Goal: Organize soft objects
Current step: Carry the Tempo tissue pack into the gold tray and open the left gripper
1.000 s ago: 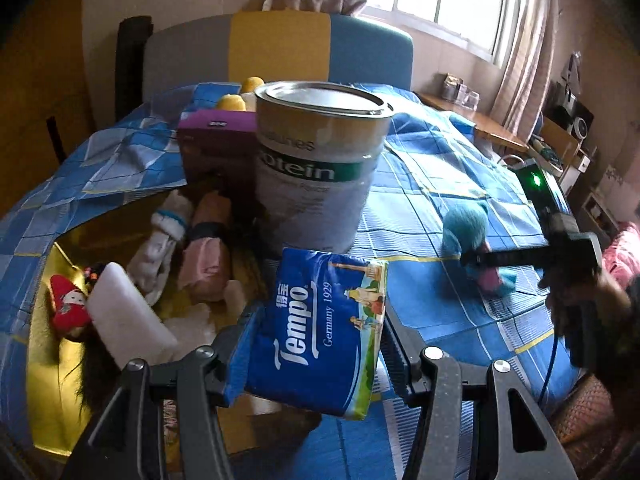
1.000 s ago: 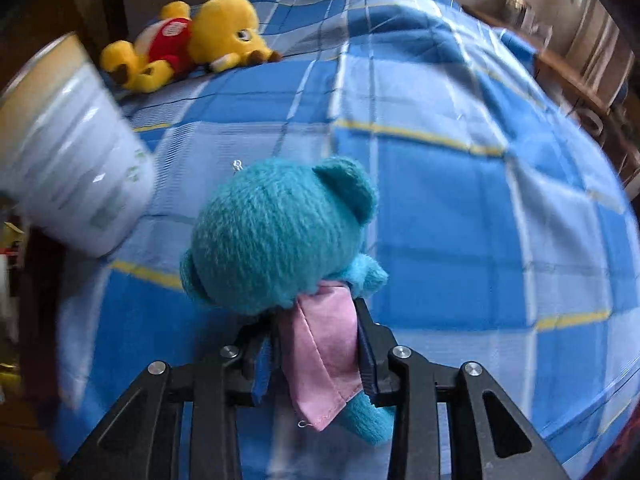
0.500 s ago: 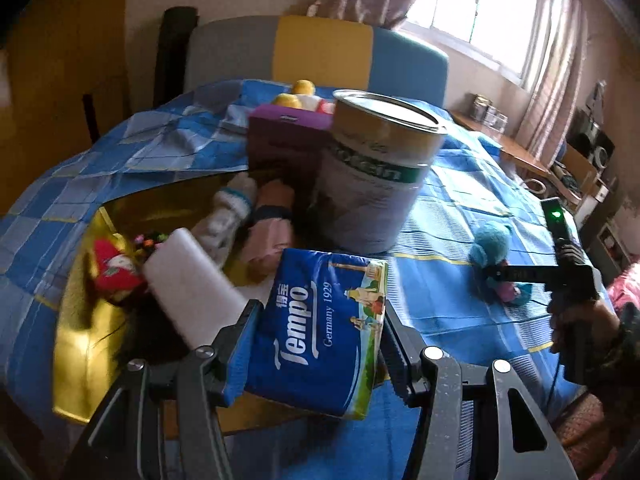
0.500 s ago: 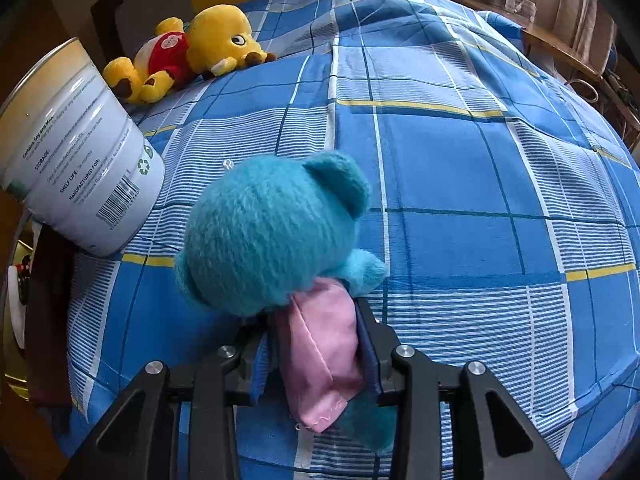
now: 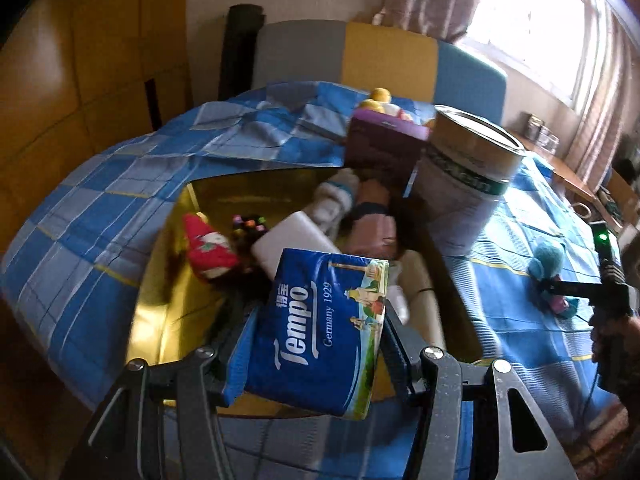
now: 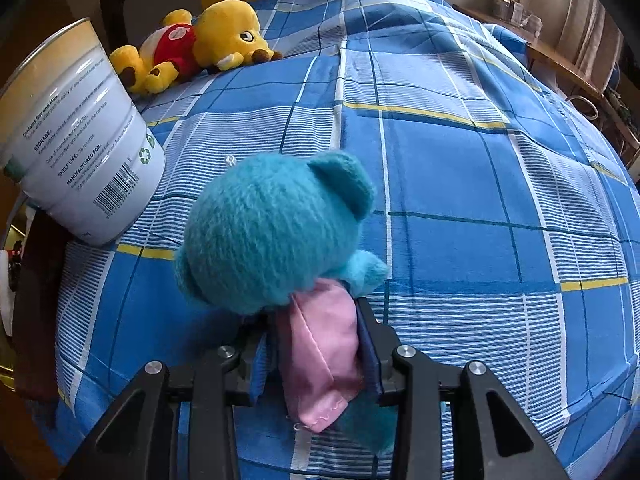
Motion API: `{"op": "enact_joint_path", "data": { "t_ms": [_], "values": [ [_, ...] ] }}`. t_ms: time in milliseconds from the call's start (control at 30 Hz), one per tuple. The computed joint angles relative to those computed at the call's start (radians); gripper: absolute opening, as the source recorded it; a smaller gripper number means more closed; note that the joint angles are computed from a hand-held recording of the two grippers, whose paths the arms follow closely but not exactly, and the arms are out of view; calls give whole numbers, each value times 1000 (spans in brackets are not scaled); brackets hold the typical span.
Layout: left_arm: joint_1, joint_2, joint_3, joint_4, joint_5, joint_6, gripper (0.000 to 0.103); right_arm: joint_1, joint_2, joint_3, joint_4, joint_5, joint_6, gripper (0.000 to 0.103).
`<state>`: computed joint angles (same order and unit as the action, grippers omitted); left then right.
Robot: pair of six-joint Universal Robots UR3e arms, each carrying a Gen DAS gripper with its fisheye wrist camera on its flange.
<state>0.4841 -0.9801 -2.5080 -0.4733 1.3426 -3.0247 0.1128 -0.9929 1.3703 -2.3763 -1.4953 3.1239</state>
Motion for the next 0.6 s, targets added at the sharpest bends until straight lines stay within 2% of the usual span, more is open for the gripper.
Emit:
{"op": "enact_joint_path", "data": {
  "t_ms": [167, 367, 467, 600],
  "values": [
    [70, 0, -30, 6, -1, 21, 57, 6, 4, -3, -4, -10, -3, 38],
    [119, -137, -49, 105, 51, 17, 58, 8, 7, -5, -9, -15, -1, 38],
    [130, -173, -62, 149, 66, 14, 61, 11, 5, 0, -16, -22, 3, 38],
    [165, -162, -87, 171, 43, 25, 70, 16, 8, 4, -29, -35, 14, 38]
  ]
}}
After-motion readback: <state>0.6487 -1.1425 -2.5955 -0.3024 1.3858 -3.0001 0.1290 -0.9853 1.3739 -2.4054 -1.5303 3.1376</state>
